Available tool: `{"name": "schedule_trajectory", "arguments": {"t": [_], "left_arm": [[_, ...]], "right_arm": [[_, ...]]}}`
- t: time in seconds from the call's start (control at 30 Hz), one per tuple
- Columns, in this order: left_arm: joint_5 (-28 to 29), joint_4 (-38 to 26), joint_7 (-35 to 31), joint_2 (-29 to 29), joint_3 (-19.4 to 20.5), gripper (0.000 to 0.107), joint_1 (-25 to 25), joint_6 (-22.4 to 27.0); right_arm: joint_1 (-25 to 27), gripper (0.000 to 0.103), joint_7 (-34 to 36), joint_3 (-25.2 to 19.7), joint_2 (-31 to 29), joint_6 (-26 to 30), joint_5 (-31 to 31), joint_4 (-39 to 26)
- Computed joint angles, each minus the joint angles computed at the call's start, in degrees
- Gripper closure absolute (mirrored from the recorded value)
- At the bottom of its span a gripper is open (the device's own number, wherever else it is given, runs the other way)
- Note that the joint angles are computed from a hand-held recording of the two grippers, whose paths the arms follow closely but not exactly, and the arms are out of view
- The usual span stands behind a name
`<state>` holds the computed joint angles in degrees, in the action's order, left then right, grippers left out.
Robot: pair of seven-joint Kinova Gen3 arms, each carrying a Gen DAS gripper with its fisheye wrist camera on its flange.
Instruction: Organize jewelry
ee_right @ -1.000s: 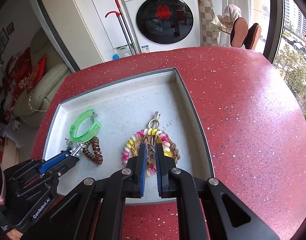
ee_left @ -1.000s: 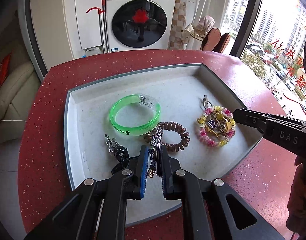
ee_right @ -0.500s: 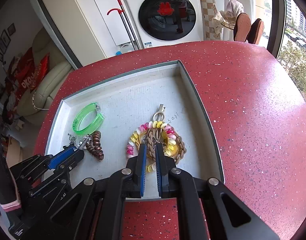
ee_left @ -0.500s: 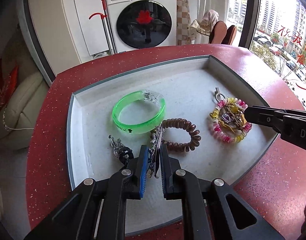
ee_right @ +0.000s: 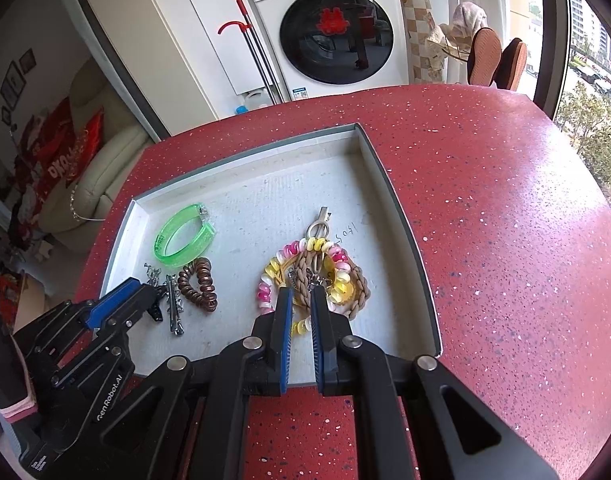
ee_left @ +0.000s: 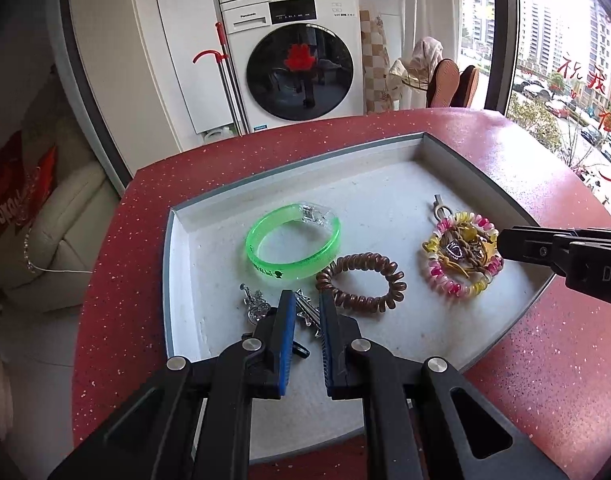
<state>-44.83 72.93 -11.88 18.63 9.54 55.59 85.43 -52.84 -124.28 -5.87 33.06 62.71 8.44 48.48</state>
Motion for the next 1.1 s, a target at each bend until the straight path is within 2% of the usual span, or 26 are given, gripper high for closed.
{"name": "schedule_trajectory", "arguments": {"t": [0.33, 0.63, 0.67, 0.7, 0.73, 0.77, 0.83, 1.03, 1.07, 1.1], "left_arm": [[-2.44, -0.41, 3.98, -0.09, -0.12, 0.077, 1.75, 3.07], [-1.84, 0.37, 6.06, -0.98, 0.57, 0.077, 1.39, 3.01], [-1.84, 0.40, 6.21, -1.01, 0.68, 0.074, 1.46, 3.12], [-1.82, 0.36, 6.26, -1.00, 0.76, 0.061, 1.51, 3.31], [-2.17, 0.15, 6.79, -0.85, 0.95, 0.010, 1.67, 4.00], [-3.45, -0.33, 8.09, -0.36, 0.52, 0.004, 2.84, 5.62], [-6.00, -0.50, 8.83, -0.12, 0.02, 0.004, 4.79, 7.05], [-6.05, -1.95, 8.80, -0.17, 0.76, 0.004, 5.01, 8.49], [-5.89, -1.77, 9.15, -0.21, 0.76, 0.004, 5.04, 8.55], [-5.64, -1.83, 9.42, -0.22, 0.78, 0.004, 5.06, 8.82]], "right_arm": [[-0.01, 0.092, 0.33, -0.19, -0.74, -0.67, 0.10, 1.09], [-0.12, 0.092, 0.63, -0.24, -1.11, -1.42, 0.44, 1.66], [-0.18, 0.092, 0.60, -0.22, -1.21, -1.59, 0.53, 1.85], [-0.20, 0.092, 0.58, -0.22, -1.29, -1.71, 0.60, 1.96], [-0.18, 0.092, 0.56, -0.23, -1.40, -1.84, 0.63, 2.13], [-0.17, 0.092, 0.54, -0.27, -1.58, -2.05, 0.65, 2.41], [-0.21, 0.092, 0.63, -0.30, -1.65, -1.96, 0.80, 2.44], [-0.75, 0.092, 0.88, -0.27, -2.28, -2.58, 1.75, 3.28], [-0.94, 0.091, 0.95, -0.24, -2.50, -2.80, 2.06, 3.65], [-1.18, 0.086, 1.07, -0.21, -2.70, -3.04, 2.48, 3.96]]}}
